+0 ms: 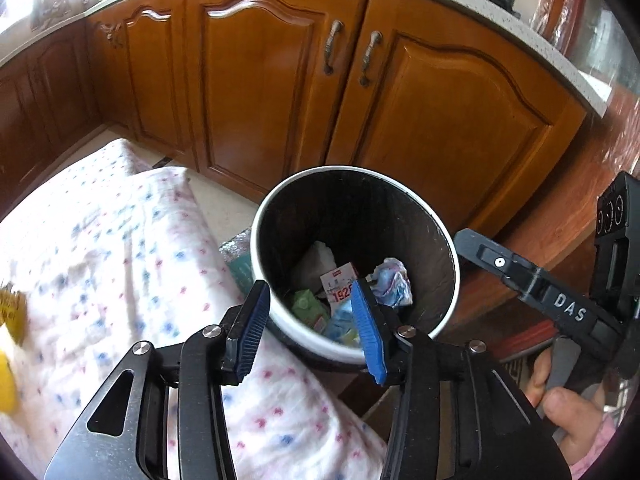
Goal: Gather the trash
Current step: 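Open both tools to drop the crumpled wrappers into the bin, then move both open tools back toward the yellow foam net and snack packet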
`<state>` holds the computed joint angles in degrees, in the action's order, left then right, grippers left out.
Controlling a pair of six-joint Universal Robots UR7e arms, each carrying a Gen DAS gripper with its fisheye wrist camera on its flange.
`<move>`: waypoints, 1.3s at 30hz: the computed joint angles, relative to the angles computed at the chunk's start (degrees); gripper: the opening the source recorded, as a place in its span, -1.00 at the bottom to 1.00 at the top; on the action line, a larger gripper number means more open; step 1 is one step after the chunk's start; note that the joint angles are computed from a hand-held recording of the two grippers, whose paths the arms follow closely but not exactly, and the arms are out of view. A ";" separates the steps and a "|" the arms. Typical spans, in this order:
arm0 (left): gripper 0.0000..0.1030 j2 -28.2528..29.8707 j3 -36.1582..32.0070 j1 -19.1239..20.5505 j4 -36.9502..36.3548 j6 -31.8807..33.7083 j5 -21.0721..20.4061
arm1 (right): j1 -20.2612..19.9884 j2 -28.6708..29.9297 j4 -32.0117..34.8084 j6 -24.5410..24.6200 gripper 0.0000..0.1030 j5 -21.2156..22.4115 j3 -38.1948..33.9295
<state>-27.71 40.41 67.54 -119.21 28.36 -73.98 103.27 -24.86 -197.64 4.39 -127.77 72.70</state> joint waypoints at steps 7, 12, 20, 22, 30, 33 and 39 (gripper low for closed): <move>-0.08 -6.20 8.02 2.35 -4.72 -2.43 -0.80 | 2.41 2.54 -4.61 -0.87 0.51 2.30 0.22; 0.01 -11.29 14.41 4.29 -9.06 -4.14 -0.66 | 3.88 4.98 -3.38 -0.91 0.51 4.11 -1.53; 0.01 -16.43 19.69 7.35 -13.35 -5.12 0.76 | 5.21 8.71 1.31 0.79 0.51 6.60 -5.29; 0.01 -17.44 20.35 8.11 -13.91 -5.56 1.01 | 5.56 9.81 3.07 0.86 0.51 7.08 -6.95; 0.01 -19.66 21.45 10.35 -15.57 -7.00 2.30 | 6.85 14.36 9.80 0.10 0.68 8.03 -13.99; 0.02 -20.29 21.55 11.11 -16.49 -7.42 2.88 | 7.37 16.51 13.19 -0.73 0.78 8.37 -17.88; 0.14 -20.86 20.07 12.85 -17.06 -8.26 3.49 | 8.28 20.83 20.40 -2.27 0.86 9.61 -26.54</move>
<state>-48.57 60.48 80.39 -136.26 20.10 -70.49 111.55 -4.02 -177.25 2.11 -118.17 46.17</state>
